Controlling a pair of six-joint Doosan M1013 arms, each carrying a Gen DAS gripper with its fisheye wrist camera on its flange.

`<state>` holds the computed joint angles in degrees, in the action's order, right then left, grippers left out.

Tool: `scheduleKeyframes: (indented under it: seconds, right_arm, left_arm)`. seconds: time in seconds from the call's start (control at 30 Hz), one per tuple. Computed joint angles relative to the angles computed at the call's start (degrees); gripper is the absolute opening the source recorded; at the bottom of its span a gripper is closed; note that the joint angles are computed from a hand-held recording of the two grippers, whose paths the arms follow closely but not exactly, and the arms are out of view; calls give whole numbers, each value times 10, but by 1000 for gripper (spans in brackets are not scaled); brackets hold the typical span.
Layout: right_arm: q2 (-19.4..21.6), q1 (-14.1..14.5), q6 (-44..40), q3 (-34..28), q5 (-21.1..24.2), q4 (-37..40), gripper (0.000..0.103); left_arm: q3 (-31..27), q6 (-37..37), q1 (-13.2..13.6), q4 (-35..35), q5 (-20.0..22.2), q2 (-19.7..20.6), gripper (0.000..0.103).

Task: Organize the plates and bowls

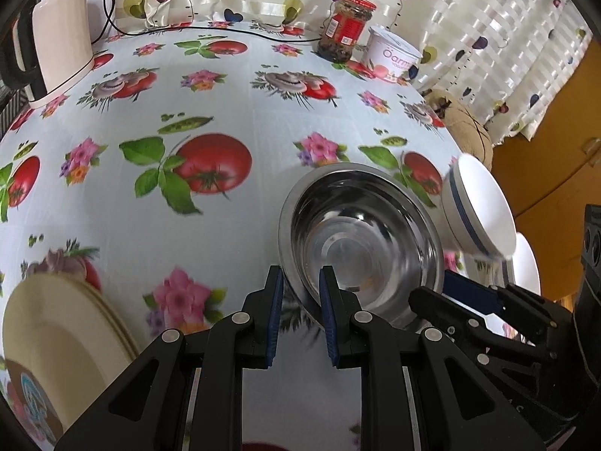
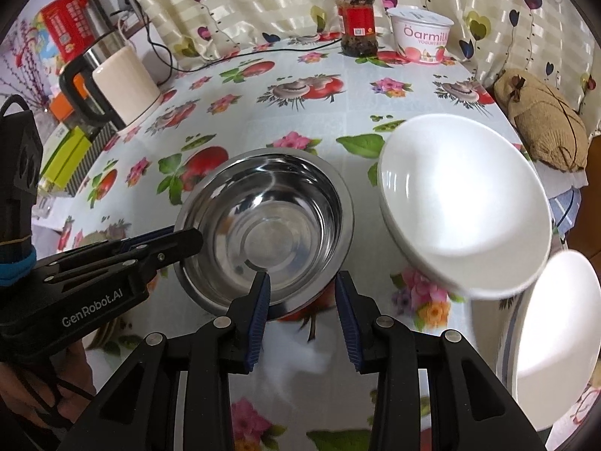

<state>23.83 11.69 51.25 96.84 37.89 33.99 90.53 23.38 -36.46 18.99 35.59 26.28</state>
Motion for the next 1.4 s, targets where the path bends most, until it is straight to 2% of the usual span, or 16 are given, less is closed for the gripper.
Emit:
scheduleKeyframes:
  seconds: [0.5,0.7,1.23,1.4]
  right_arm:
    - [-40,-11,-22,58,-7,-13,35]
    - [-49,-15,-31,71,-11,-10,35]
    - [-72,-31,-60,95,-28,13,38]
    - [-78,-34,-72,99,-33,26,38]
  left_arm:
    - [28,-9,-36,7,-7,-18,20]
    - [34,-15,-41,9,-13,-21,21]
    - [51,-95,-57,82,-18,-38,21]
    - [51,-97,-57,82,-18,-39,21]
